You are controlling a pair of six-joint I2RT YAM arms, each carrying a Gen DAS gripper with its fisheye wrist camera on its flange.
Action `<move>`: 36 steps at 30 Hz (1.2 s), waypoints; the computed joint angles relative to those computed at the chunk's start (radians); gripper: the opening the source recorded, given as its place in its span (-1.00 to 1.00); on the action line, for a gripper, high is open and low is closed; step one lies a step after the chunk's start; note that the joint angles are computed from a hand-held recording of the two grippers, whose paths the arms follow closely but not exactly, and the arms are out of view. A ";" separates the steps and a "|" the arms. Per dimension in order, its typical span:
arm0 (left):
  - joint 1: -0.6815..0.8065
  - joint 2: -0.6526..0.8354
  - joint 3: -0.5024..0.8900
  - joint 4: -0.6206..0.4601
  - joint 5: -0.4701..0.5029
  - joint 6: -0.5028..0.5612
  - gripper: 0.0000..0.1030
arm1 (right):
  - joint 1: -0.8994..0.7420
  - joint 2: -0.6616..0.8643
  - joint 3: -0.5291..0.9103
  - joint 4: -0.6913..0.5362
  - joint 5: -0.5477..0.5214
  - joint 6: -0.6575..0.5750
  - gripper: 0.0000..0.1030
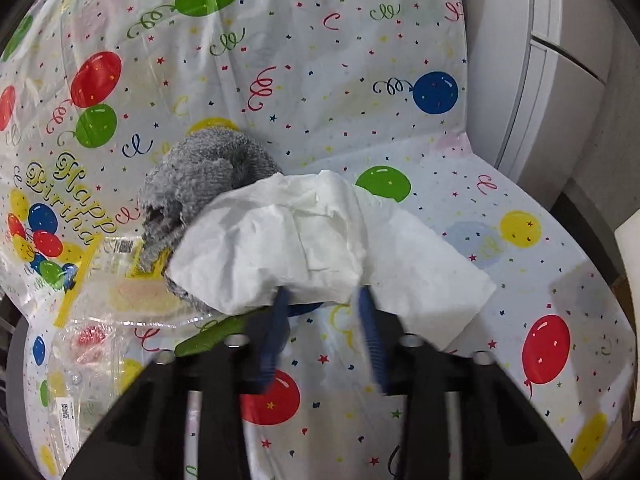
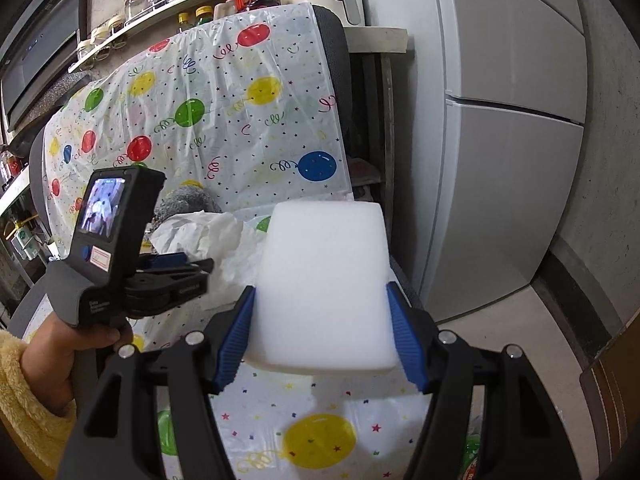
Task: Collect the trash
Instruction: 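Grasp the white tissue with the left tool while the right tool holds the sponge, then carry the sponge and tissue with both tools over the bin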
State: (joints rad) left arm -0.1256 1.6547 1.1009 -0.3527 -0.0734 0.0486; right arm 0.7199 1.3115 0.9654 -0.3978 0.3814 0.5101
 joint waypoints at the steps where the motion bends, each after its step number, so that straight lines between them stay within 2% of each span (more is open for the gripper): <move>1: 0.010 -0.008 -0.003 0.001 0.026 0.001 -0.88 | 0.000 -0.006 -0.002 -0.003 0.001 0.003 0.23; 2: 0.023 -0.028 -0.014 0.003 0.054 -0.001 -0.97 | 0.001 -0.013 -0.005 -0.006 0.005 0.007 0.23; 5: 0.072 -0.158 -0.081 0.019 0.157 -0.015 -0.99 | 0.012 -0.047 -0.009 -0.026 0.022 0.018 0.23; 7: 0.127 -0.261 -0.115 -0.003 0.275 -0.036 -0.99 | 0.022 -0.072 -0.010 -0.047 0.034 0.026 0.23; 11: 0.254 -0.426 -0.116 -0.107 0.493 -0.035 -0.99 | 0.056 -0.125 -0.010 -0.091 0.058 0.048 0.23; 16: 0.379 -0.551 -0.104 -0.245 0.663 0.024 -1.00 | 0.106 -0.179 -0.009 -0.141 0.072 0.085 0.23; 22: 0.395 -0.720 -0.195 -0.311 0.665 0.098 -1.00 | 0.195 -0.218 0.004 -0.222 0.146 0.132 0.23; 28: 0.262 -0.814 -0.266 -0.341 0.657 0.089 -1.00 | 0.269 -0.301 0.010 -0.366 0.249 0.213 0.23; 32: 0.070 -0.864 -0.291 -0.327 0.576 0.037 -1.00 | 0.326 -0.381 -0.001 -0.504 0.331 0.310 0.23; 36: -0.190 -0.877 -0.296 -0.276 0.452 -0.048 -1.00 | 0.422 -0.467 -0.008 -0.721 0.432 0.489 0.23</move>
State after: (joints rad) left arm -0.3152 0.7778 0.8049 -0.6289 0.3790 0.0002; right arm 1.1418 0.8445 0.9578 -1.1191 0.8135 0.9990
